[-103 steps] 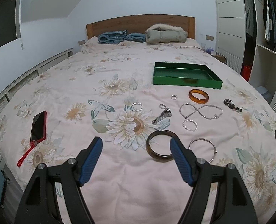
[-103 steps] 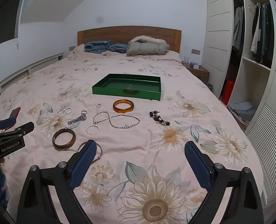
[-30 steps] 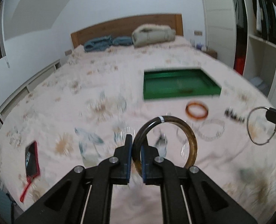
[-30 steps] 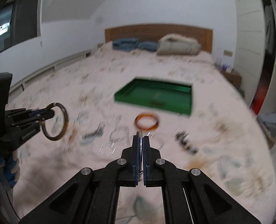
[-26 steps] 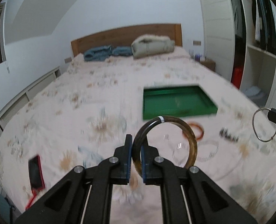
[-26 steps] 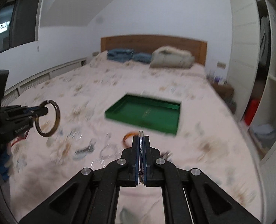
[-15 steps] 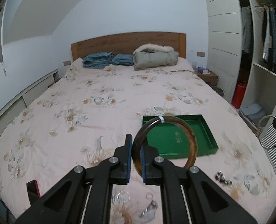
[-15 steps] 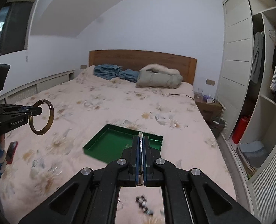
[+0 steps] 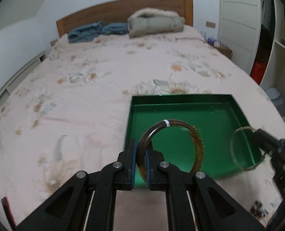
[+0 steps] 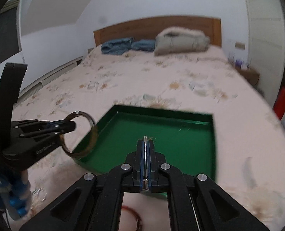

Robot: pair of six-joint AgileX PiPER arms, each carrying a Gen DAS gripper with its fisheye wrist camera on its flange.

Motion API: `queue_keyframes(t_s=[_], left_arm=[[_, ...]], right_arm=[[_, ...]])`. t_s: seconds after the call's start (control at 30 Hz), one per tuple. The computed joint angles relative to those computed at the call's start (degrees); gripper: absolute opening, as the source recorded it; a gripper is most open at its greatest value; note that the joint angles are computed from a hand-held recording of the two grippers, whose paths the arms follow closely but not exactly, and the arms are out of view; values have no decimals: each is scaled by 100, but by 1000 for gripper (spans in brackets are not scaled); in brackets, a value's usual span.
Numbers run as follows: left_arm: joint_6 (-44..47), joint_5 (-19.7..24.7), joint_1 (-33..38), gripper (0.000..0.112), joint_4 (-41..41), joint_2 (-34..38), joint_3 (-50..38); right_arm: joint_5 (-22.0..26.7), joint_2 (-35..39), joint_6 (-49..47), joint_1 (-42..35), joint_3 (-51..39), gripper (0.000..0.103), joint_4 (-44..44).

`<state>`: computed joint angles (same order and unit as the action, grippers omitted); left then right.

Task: Organize jewelry
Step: 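Carry both bangles into the green tray and open both tools, then move both tools back toward the remaining jewelry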

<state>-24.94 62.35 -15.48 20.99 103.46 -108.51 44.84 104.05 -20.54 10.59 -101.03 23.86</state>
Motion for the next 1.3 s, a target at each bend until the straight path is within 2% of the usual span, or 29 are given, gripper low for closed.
queue_keyframes(t_s=[0.17,0.37,0.47,0.6,0.63,0.67,0.7,0.9,1.07,1.13,1.2,1.3], left_arm=[[171,4,174,8,-338,932,-585],[238,81,317,8,-464,1501,-911],[200,-55,296,8,-371,1499,-747],[229,-1,218,11,-151,1526,-801],[261,13,215,11,-138,1524,-800],[312,22,232,11,-188,1507,-794],[374,23,264,12,-291,1467,-781],[520,-130,491,12,-663,521,-276],[626,-123,665,13,-712,-890,431],[588,-9,685,13,-523,-1534,750],[702,308,737,13,-462,-2038,893],[896,646,836,13,-413,-2949,1285]], right_arm=[[211,957,351,-160,-699,3,-77],[1087,1964,1096,-348,-2177,5,-786],[1220,2084,1079,-328,-2273,5,-1034],[1290,2126,1077,-193,-2283,7,-1471],[1420,2220,1073,-188,-2472,14,-1492],[1540,2245,1088,-183,-2577,30,-1516],[1604,2259,1114,-195,-2670,36,-1552],[1374,1197,863,-427,-1793,38,-1270],[1130,-590,86,-830,-300,38,-617],[1121,-1283,-219,-1054,245,39,-309],[1175,-1839,-510,-1305,689,40,9],[1555,-2845,-1064,-1959,1343,41,609]])
